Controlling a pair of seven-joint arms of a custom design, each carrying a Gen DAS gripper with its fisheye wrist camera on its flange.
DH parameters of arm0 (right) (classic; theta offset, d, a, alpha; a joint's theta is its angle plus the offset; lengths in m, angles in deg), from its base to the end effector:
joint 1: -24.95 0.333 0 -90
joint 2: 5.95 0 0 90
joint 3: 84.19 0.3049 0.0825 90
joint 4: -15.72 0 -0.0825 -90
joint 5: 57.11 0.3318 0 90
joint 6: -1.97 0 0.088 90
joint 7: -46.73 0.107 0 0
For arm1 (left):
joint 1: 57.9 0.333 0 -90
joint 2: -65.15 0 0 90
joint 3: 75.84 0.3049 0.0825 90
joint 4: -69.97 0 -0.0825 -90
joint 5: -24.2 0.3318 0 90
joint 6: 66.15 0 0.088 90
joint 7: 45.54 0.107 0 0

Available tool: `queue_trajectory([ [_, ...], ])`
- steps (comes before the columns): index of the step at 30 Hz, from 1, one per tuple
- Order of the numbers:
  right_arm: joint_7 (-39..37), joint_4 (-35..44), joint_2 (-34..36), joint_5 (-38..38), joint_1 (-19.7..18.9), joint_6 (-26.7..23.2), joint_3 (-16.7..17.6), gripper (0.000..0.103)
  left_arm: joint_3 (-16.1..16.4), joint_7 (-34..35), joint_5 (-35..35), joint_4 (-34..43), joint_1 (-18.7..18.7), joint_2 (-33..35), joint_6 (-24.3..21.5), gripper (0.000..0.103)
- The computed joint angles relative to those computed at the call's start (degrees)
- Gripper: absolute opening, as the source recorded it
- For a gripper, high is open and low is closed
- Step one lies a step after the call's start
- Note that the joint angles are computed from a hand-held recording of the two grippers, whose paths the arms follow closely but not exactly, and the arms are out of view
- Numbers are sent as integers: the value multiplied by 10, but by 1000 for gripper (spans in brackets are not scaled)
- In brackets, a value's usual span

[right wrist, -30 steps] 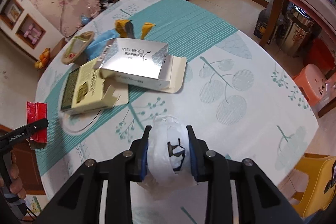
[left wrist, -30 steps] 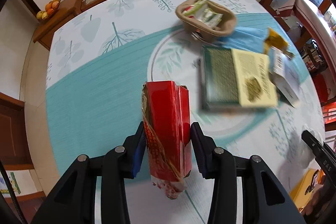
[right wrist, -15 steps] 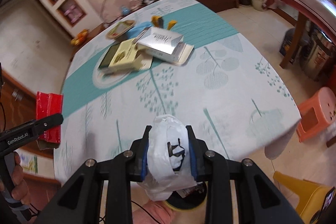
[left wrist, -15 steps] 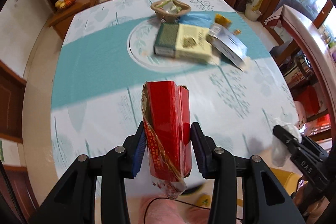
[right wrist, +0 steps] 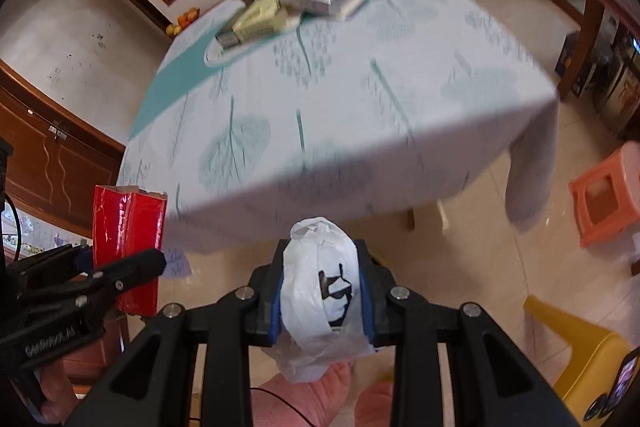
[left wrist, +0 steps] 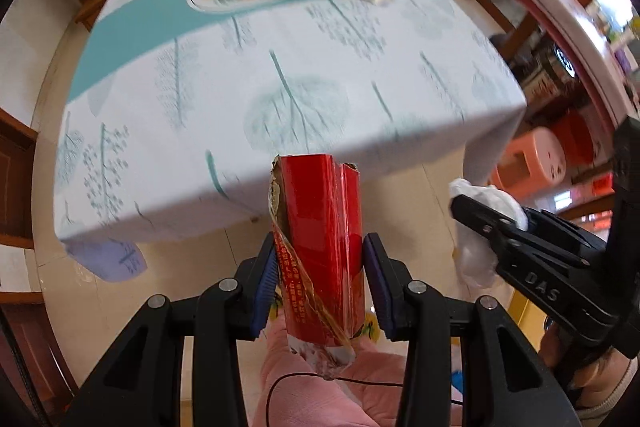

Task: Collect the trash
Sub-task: 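Lower the tissue and red packet over the black bin and open both grippers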

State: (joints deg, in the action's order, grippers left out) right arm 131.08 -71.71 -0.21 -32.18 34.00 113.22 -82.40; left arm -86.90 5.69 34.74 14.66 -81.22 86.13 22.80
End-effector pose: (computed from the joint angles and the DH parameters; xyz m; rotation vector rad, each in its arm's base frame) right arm 0.5504 0.1335 0.6242 -2.0211 1.6652 0.1450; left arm 0.5196 -0.2947 0.6652 -2.2300 1.9747 -0.3074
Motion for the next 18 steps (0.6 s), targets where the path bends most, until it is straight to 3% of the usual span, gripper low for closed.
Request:
queue_trajectory([
  [5,9,-89,-27,1,5,18,0,29,-13,3,-33,-153,17,-58,74,40],
  [9,19,-156,-24,5,11,61,1,29,-21,12,-71,-287,38,-91,157,40],
  [18,11,-260,29,30,21,187,13,30,-19,10,-96,-469,61,-75,337,41],
])
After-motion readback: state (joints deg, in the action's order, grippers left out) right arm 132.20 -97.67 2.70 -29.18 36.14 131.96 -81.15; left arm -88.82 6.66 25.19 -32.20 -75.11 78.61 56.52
